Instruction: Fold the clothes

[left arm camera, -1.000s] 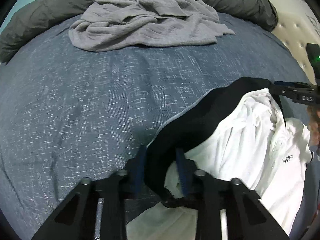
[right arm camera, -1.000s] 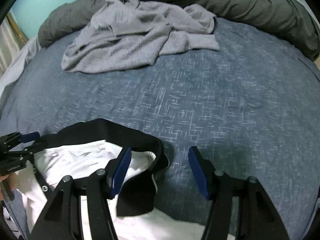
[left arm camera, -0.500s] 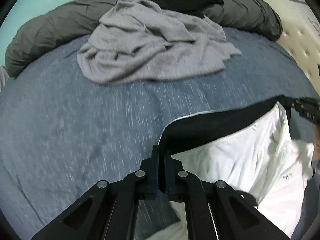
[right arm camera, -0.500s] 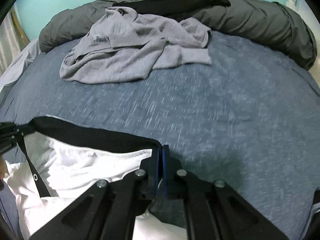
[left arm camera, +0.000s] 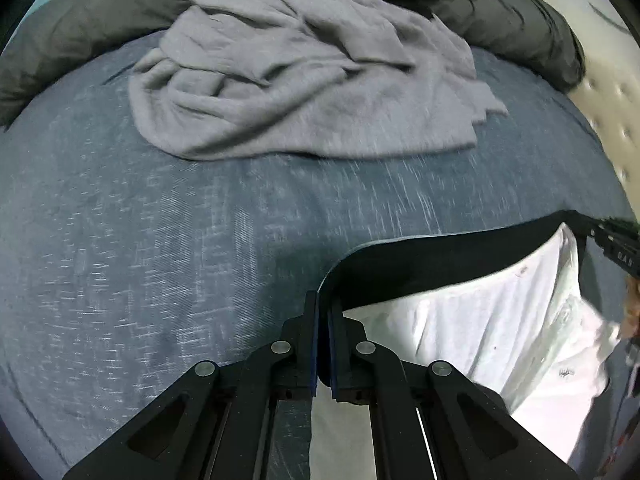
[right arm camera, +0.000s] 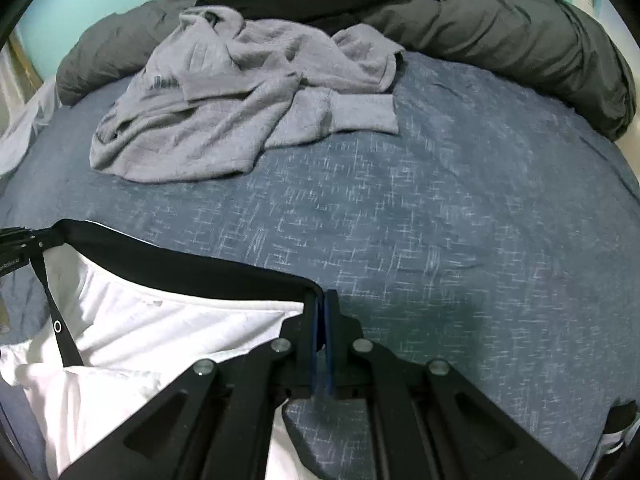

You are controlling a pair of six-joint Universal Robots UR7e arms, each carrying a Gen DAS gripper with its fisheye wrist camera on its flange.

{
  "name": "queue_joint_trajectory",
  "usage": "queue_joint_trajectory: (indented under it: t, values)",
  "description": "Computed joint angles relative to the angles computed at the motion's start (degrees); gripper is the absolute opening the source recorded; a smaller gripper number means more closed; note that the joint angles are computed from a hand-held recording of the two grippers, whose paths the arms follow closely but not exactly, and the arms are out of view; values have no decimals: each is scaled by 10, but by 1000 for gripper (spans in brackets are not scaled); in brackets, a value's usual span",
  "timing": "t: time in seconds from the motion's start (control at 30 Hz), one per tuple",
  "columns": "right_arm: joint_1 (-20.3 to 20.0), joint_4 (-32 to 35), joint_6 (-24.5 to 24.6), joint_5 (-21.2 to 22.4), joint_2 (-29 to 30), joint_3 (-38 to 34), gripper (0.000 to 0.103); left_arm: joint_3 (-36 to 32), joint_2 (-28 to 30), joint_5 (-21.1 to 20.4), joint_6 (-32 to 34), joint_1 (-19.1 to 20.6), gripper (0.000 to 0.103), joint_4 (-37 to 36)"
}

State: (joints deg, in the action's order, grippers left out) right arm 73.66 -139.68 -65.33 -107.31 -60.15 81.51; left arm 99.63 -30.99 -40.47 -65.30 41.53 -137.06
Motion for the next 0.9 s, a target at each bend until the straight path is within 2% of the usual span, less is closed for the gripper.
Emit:
queue_joint_trajectory:
  t: [0.1,0.13,0.17,0.27,0.33,0.43,0.6,0.73,0.77,0.8,0.83,0.87,0.9]
  values:
    - [-5,-1,-18,-3,1,11,3,5,5,2,10,-2,11,-9]
    - [-7,-6,-22,0,1,14,3,9,2,10,1,-5,23,-2]
    - [-9,-12,-25,3,1,17,6,12,-1,17,-9,-8,41,6]
    - [-17,-25,-29,19,0,22,38,30,-14,42,-22,-17,53,-3]
    - [-21,-30,-30,44,-6,24,42,32,-17,58,-19,-21,53,1]
    - [-21,-27,-41,69,-13,27,45,12,-7,71,6,-21,53,32]
    - [-14,-43,-80,59,-13,46,45,-3,5,76,28,-19,53,35]
    - [-16,-73,-104,49,-7,62,45,-17,15,86,37,-21,51,75]
    - [-17,-82,-111,48,-7,66,45,-21,17,84,43,-21,36,80]
    - [-19,-80,-112,53,-8,65,42,-24,21,82,50,-21,25,85]
    - [-22,-76,-112,59,-9,64,35,-28,24,80,55,-19,14,82]
    - [-24,-81,-113,62,-10,66,16,-25,25,78,65,-18,10,66]
    - [-25,-81,-113,62,-9,64,12,-23,26,75,74,-16,6,51]
